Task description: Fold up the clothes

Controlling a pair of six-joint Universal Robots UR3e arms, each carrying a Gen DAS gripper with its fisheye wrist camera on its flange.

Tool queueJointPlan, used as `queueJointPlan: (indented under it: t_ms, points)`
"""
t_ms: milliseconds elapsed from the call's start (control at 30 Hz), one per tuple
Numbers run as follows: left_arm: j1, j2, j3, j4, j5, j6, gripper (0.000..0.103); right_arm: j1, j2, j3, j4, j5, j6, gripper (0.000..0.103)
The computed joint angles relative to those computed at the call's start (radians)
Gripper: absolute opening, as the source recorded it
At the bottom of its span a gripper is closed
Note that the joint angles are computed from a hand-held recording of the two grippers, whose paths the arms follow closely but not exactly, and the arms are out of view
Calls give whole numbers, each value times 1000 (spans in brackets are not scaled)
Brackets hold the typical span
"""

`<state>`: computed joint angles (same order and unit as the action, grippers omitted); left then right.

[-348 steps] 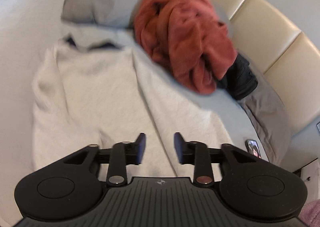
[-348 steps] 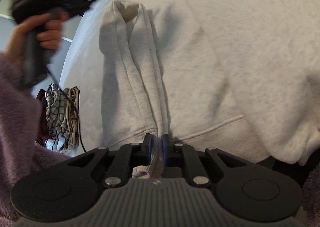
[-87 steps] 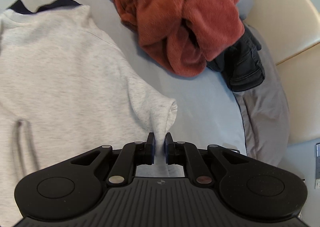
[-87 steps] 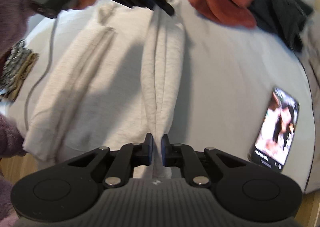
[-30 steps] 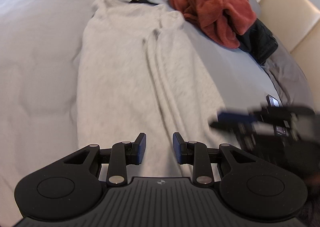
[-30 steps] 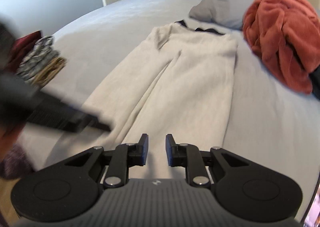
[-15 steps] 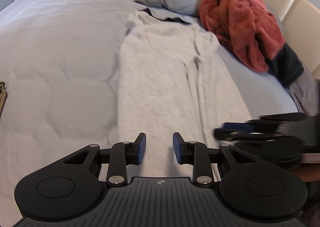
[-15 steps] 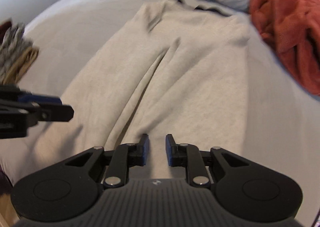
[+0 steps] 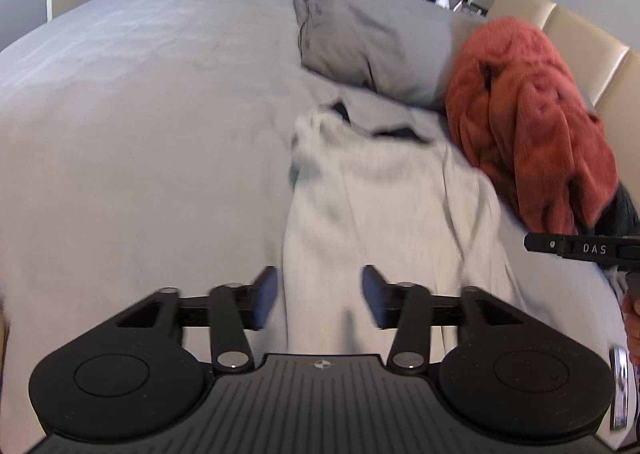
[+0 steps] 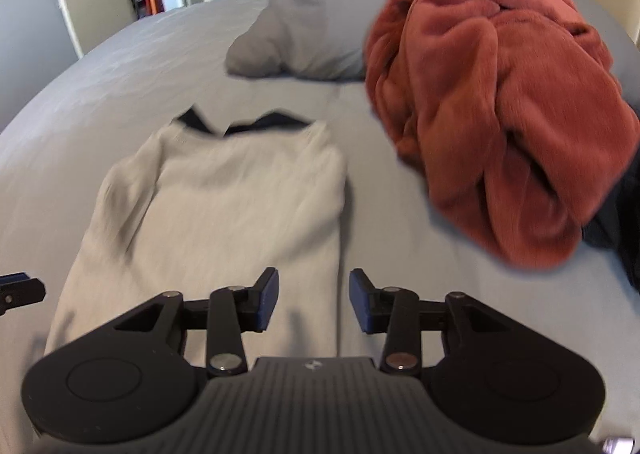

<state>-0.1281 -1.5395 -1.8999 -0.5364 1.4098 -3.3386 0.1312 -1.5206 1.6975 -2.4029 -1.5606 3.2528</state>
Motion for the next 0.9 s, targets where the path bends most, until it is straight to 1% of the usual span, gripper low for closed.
queueJointPlan:
  t_ms: [67, 133, 233, 300, 367, 400, 433, 467, 500, 533, 567, 600, 633, 700, 800, 900]
  points:
    - [3, -109, 126, -30, 14, 19, 48, -11, 86, -91, -1, 12, -2, 50]
    - [-13, -226, 273, -78, 51, 45, 48, -19, 170, -180, 10, 23, -13, 52]
    - [-52, -406, 509, -176, 95, 109, 49, -26, 289, -295, 31, 4, -26, 52]
    - [-99, -539, 697, -272, 154, 141, 50, -33, 355, -350, 39, -5, -26, 52]
    - [-128, -653, 851, -355, 222, 143, 50, -41, 421, -409, 53, -11, -29, 52]
    - [-133, -697, 909, -383, 240, 144, 49, -47, 453, -438, 67, -7, -33, 52]
    - [-128, -728, 944, -395, 236, 147, 49, -55, 479, -460, 80, 3, -32, 52]
    - [-119, -753, 974, -411, 223, 146, 41, -64, 498, -470, 85, 17, -28, 51]
    - [-104, -770, 995, -431, 197, 140, 26, -74, 513, -475, 88, 41, -24, 47]
    - [-90, -785, 1017, -451, 171, 131, 25, -86, 519, -470, 81, 75, -25, 39]
    - [-80, -796, 1032, -463, 154, 123, 21, -97, 520, -457, 67, 110, -30, 17]
    - [-77, -802, 1041, -466, 154, 121, 17, -89, 525, -456, 52, 101, -45, 14]
    - [-79, -806, 1050, -471, 163, 123, 15, -62, 536, -467, 36, 47, -74, 9]
    - [-82, -803, 1064, -491, 184, 121, 11, -2, 557, -488, 5, -87, -126, 7]
    - [-73, -806, 1110, -550, 194, 108, 10, 42, 562, -472, -54, -199, -147, 6]
    - [-92, -866, 1224, -613, 233, 101, 10, 94, 590, -453, -163, -330, -210, 4]
